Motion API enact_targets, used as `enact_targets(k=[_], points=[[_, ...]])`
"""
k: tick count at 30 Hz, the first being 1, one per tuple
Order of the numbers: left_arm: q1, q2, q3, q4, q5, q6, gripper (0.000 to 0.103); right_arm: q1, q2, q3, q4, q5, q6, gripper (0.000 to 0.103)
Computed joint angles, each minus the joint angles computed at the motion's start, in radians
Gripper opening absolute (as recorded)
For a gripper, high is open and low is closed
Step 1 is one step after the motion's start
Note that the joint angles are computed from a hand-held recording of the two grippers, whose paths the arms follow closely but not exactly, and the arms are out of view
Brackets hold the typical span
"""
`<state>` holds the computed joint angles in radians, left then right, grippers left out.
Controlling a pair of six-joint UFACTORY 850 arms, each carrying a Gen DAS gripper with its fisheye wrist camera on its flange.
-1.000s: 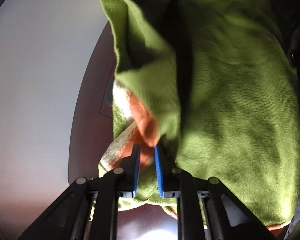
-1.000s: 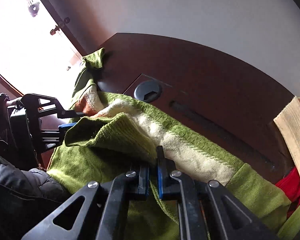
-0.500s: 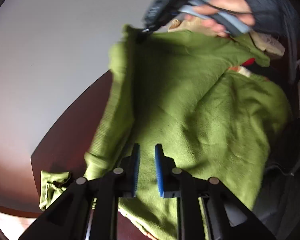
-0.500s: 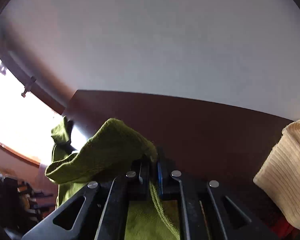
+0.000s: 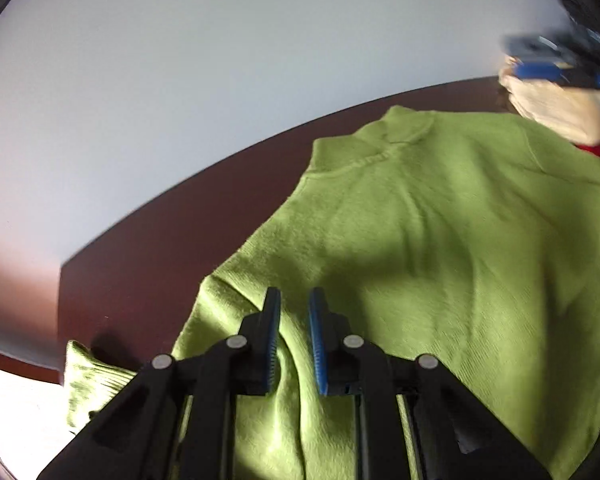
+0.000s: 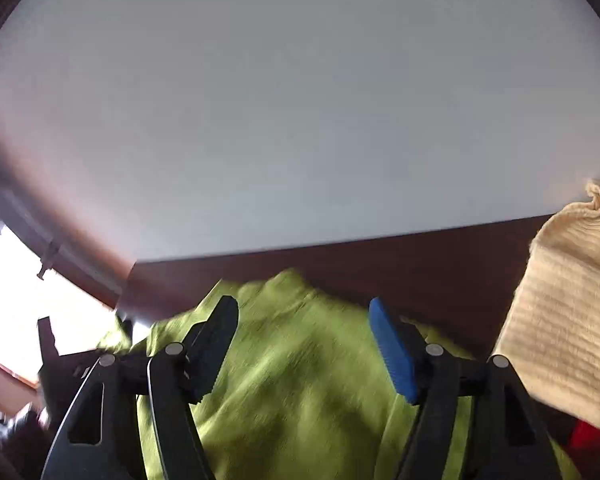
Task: Fold clothes
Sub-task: 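Lay the sweater flat on the desk and open both grippers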
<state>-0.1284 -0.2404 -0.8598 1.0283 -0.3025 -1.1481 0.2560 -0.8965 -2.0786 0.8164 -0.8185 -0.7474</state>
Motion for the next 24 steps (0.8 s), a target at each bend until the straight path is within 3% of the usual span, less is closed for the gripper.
enact_targets(k=[4,6,8,13,16,20,22,24], points=[[0.059,-0.058,-0.049,-0.158,0.029,0.055,0.015,0.039,0.037,0.087,-0.135,-0.036,-0.017,0.07],[0.083,-0.077,-0.074,-0.173,0.033,0.048,0.024,0.029,-0.016,0.035,-0.153,-0.069,0.087,0.07],[0.087,-0.102,-0.105,-0.083,0.002,-0.007,0.033,0.023,-0.007,0.071,-0.172,-0.027,0.114,0.068],[0.106,-0.154,-0.166,0.016,-0.001,-0.082,0.038,0.015,0.039,0.155,-0.31,0.106,0.184,0.063],[0.103,-0.182,-0.202,0.071,-0.022,-0.125,0.045,-0.005,0.054,0.179,-0.261,0.12,0.204,0.053],[0.109,-0.193,-0.229,0.035,-0.04,-0.054,0.045,0.01,0.072,0.176,-0.285,0.114,0.253,0.054],[0.106,-0.153,-0.201,0.058,-0.046,-0.058,0.038,0.019,0.147,0.263,-0.182,0.155,0.126,0.054],[0.095,-0.089,-0.147,0.158,-0.053,-0.138,0.037,0.032,0.201,0.325,-0.124,0.141,0.014,0.055]])
